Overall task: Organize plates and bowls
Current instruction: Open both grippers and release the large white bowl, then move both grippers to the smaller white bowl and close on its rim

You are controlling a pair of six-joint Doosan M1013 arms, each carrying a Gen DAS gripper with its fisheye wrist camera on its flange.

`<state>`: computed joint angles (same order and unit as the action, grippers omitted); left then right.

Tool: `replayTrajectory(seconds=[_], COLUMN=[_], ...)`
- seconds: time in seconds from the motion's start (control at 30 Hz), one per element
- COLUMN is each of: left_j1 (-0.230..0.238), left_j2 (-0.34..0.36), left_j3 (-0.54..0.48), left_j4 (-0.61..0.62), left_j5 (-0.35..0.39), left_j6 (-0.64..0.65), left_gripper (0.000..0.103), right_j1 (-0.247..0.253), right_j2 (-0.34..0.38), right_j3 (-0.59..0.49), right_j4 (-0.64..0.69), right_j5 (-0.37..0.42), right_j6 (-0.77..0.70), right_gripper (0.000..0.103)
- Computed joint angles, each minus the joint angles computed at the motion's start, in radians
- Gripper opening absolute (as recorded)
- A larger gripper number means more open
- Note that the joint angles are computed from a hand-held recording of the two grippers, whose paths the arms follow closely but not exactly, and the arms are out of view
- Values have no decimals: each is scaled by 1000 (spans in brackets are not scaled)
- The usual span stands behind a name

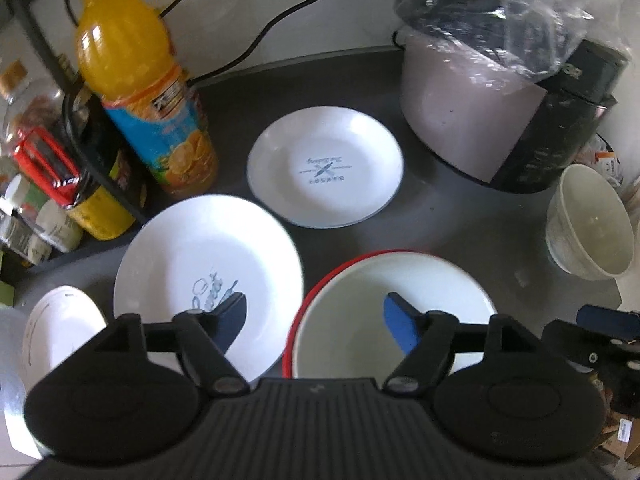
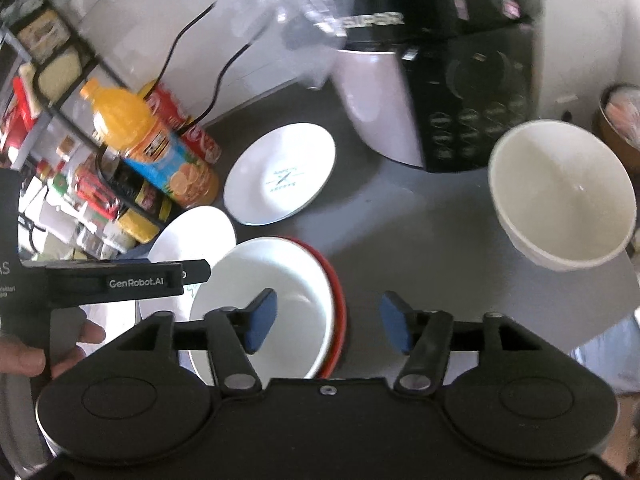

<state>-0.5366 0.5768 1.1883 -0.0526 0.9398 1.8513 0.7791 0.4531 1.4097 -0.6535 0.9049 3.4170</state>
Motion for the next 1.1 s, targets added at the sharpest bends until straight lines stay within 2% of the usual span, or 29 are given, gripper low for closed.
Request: replayTrajectory(seconds=[0.07, 0.27, 0.57, 1.1], left_j1=[-6, -35, -86, -150], left_j2=[-4, -12, -14, 18], left_j3=[4, 11, 10, -21], left_j4=[-3, 2, -13, -25], left_j5=[-3, -8, 10, 26], left_j6=[6, 16, 57, 74], left_gripper=[75, 76, 76, 76], right_j1=[3, 13, 20, 4], right_j2=[-15, -51, -114, -186], right_j3=[30, 101, 204, 319], right_j4=[-18, -49, -89, -106], right_j5=[-16, -23, -23, 11], right_j6=[58, 165, 292, 376], right_gripper=[72, 82, 82, 76])
